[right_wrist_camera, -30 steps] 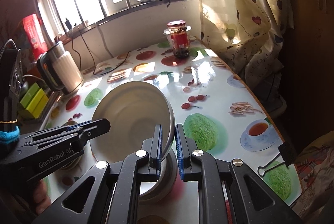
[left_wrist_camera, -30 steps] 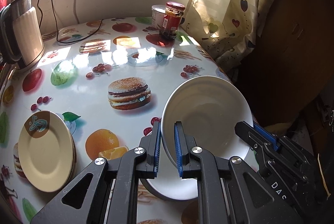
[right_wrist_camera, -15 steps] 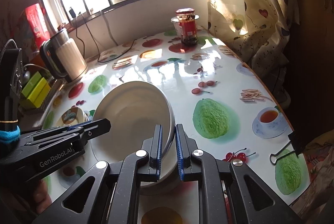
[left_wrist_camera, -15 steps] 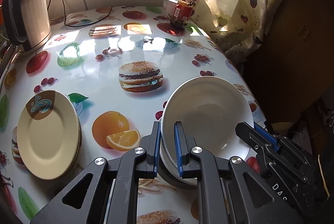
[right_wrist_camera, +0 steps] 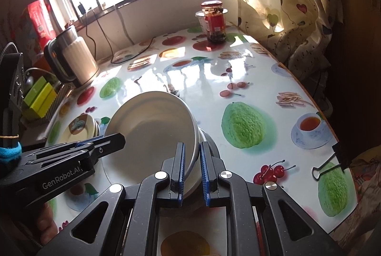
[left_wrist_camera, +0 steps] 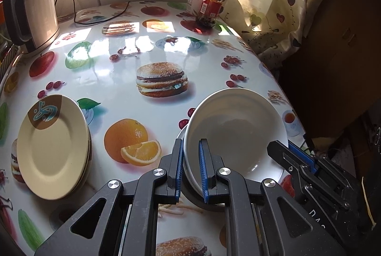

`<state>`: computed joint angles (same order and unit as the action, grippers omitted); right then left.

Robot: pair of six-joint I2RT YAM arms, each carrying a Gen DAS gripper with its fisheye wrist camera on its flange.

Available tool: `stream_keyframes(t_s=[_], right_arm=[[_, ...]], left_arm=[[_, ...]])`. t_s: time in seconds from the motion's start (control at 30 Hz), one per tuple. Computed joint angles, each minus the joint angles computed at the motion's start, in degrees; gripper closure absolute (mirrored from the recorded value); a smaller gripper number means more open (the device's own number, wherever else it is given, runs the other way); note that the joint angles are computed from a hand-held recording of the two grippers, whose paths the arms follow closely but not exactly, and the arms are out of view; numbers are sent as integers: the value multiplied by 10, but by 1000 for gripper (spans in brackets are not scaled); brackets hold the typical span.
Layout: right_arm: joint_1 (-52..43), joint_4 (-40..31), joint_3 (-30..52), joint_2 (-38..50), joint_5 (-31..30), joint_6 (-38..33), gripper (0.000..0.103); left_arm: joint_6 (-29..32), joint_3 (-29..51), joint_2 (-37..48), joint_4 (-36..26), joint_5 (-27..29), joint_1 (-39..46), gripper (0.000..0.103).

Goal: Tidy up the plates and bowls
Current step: 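Lower the striped bowl onto the bowl stack with both grippers, then open both grippers and shift them down around the whole bowl stack rim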

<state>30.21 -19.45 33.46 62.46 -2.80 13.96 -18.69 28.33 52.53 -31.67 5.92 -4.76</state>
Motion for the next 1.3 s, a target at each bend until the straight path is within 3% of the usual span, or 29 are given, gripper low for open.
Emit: stream_keyframes(t_s=[0.67, 1.13, 1.23, 1.3], right_arm=[[-12, -3, -1, 13, -10, -4, 87], [-27, 32, -5, 5, -23, -6, 87], [-26, 43, -5, 12, -20, -6, 88], [-24, 52, -8, 15, -12, -7, 94]], left_arm=[[-1, 2, 7, 4, -2, -1, 90], [9, -3, 13, 20, 32, 40, 90], [11, -1, 15, 20, 36, 43, 90], [11, -1, 16, 21, 36, 41, 90]])
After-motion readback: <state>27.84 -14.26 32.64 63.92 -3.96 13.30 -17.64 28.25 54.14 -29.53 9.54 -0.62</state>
